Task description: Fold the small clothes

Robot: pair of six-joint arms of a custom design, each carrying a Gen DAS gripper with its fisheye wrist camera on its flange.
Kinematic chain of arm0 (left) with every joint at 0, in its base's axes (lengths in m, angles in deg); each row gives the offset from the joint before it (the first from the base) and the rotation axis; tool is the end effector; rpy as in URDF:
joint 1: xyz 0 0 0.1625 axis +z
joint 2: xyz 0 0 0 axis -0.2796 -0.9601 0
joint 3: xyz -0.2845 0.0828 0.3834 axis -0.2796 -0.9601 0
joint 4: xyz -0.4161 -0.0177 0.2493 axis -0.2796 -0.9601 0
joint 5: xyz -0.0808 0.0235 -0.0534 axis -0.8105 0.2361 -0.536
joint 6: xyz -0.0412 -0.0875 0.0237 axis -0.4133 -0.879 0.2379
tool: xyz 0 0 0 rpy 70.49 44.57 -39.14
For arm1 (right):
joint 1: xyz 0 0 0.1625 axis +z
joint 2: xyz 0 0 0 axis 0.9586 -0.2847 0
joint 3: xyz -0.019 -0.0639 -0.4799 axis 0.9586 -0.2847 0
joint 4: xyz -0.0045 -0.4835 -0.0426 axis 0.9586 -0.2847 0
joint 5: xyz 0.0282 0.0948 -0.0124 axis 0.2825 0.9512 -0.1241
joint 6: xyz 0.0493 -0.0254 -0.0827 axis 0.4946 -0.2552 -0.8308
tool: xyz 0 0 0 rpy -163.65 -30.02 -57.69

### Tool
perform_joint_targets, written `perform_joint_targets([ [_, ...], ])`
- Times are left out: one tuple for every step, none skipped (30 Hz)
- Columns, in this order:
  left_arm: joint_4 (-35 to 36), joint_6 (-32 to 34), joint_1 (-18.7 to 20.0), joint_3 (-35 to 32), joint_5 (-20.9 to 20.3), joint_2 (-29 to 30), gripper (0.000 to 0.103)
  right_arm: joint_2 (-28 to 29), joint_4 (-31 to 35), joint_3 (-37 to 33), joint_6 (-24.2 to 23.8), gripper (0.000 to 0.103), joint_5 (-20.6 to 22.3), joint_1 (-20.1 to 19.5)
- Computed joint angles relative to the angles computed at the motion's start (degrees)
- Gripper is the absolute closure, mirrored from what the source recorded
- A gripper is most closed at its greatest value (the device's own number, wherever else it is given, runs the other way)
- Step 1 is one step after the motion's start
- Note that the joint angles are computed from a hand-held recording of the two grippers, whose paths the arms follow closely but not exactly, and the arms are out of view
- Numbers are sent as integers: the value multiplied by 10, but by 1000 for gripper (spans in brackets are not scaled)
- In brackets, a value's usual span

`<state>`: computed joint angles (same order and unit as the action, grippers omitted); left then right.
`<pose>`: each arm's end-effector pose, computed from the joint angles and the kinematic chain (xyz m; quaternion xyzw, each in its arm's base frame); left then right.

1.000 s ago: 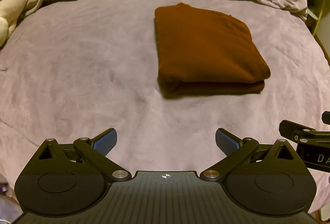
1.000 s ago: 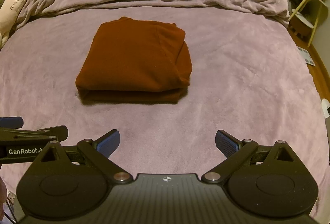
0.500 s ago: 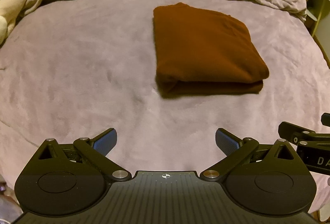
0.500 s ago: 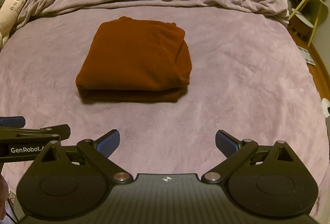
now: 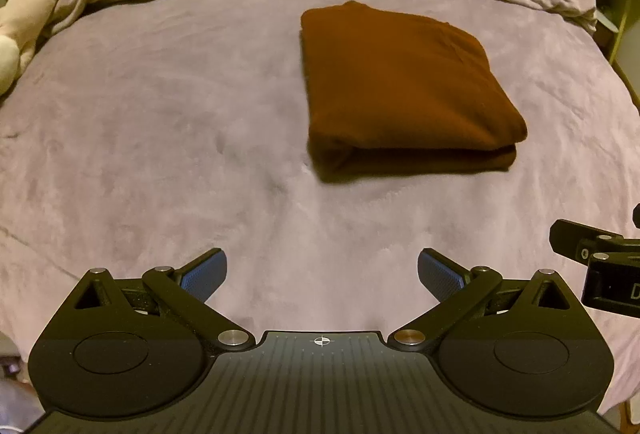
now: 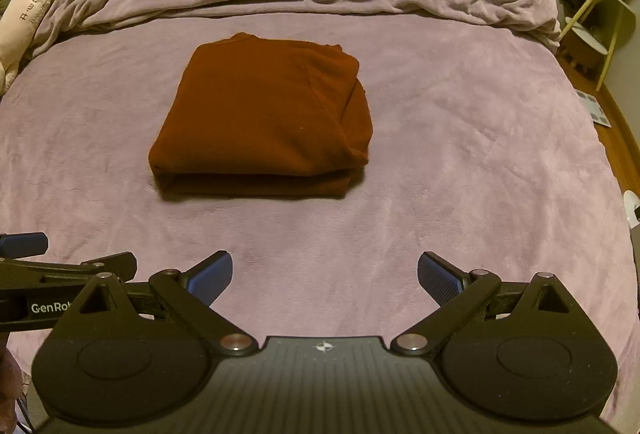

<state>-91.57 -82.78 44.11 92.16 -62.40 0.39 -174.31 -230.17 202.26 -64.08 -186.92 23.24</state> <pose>-0.4129 -0.4475 0.0240 0.0265 0.8943 -0.2281 0.3840 0.1266 -0.4846 0.3737 0.1664 -0.8977 0.1815 0.3654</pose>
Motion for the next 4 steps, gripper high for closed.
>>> perform_joint_targets([
  [1,-1,0,0,1,0,0,0,0,1,1,4,0,1],
  [1,0,-1,1,2,0,0,-1,-1,1,1,4,0,1],
  [1,-1,-2,1,3,0,0,-2,-2,2,1,4,-1,2],
  [0,-1,-3,2,4,-1,0,-2,-2,3,2,4,-2,2],
])
